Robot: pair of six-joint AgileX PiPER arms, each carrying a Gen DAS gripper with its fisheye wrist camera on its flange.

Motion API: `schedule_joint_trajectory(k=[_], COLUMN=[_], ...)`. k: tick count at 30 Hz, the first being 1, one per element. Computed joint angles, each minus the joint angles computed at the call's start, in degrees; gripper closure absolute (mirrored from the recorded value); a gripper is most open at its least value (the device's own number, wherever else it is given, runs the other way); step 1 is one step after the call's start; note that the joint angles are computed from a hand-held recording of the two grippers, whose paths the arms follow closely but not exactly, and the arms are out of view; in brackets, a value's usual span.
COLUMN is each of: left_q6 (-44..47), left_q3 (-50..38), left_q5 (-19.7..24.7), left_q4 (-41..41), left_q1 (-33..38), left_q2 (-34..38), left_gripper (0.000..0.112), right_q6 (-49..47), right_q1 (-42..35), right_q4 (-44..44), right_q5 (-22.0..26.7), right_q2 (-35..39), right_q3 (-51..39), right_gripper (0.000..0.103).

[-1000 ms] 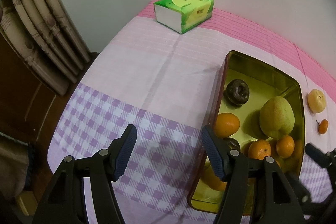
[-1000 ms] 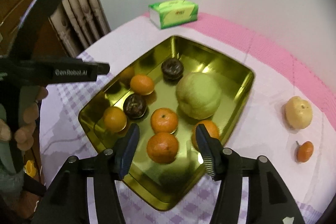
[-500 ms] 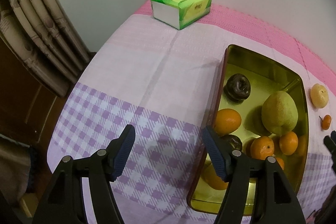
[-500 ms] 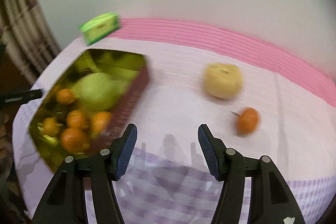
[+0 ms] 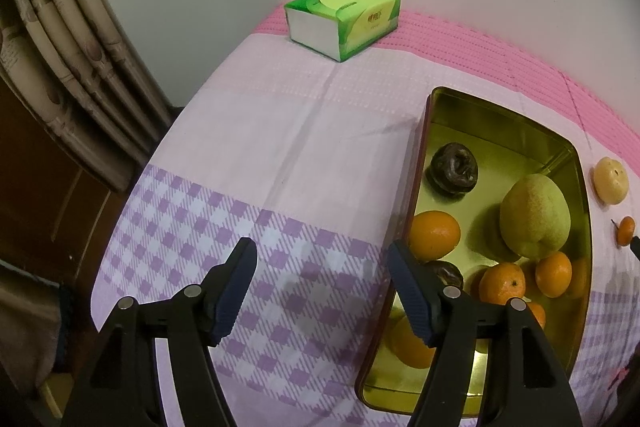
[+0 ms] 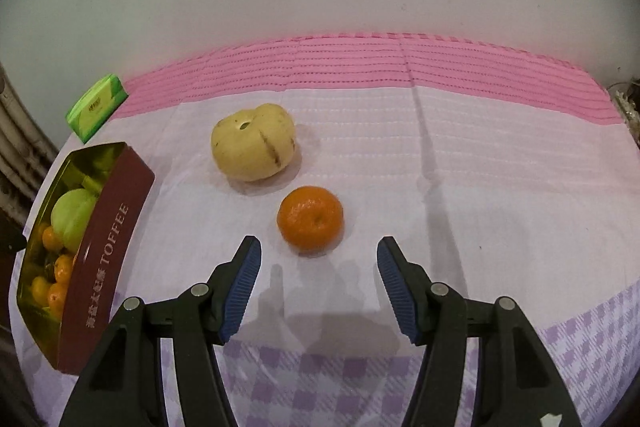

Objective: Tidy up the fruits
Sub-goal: 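Return the right tool to the pile and grasp another tangerine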

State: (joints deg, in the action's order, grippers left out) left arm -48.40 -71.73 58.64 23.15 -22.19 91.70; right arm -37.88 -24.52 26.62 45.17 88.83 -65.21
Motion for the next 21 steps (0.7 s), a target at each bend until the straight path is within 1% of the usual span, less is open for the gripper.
schedule_joint_trajectory(k=[2, 7, 14, 15, 17, 18, 20, 21], left_q6=[-0.1, -0.2, -1.0, -1.0, -0.6, -0.4, 0.4, 1.3], left_q3=[0.0, -0.2, -2.8, -3.4, -5.1, -6.0, -8.3, -10.1], left_q5=[-0.3, -0.6, 1.7, 1.9, 2.7, 3.1, 3.8, 4.4], left_q4=[0.2, 1.3, 3.0, 2.9, 2.3, 2.0, 1.3, 0.5], left_q1=[-0.1, -0.6, -3.1, -3.5, -4.2, -4.7, -5.6, -6.1], left_q2=[-0.2, -0.1, 0.5, 0.5, 1.1, 1.6, 2.8, 3.9], left_gripper=[0.044, 0.043, 0.043, 0.043, 0.042, 0.042, 0.041, 0.041], right_q6=[0.0, -1.2, -4.7, -5.1, -6.0, -6.6, -6.5, -7.1], right_q1=[0.5, 1.0, 0.9, 0.9, 0.8, 0.7, 1.2, 1.1], right_q4=[-0.6, 1.0, 4.0, 4.3, 4.8, 5.2, 5.1, 5.5], right_q5=[-1.4, -2.0, -3.2, -2.9, -2.4, -2.1, -2.3, -2.2], right_q2=[0.6, 3.5, 5.5, 5.9, 6.4, 6.6, 7.0, 7.1], right_q3=[0.0, -1.2, -1.5, -1.8, -2.1, -2.3, -2.3, -2.3], right_gripper=[0.045, 0.045, 0.046, 0.048, 0.055, 0.057, 0.064, 0.064])
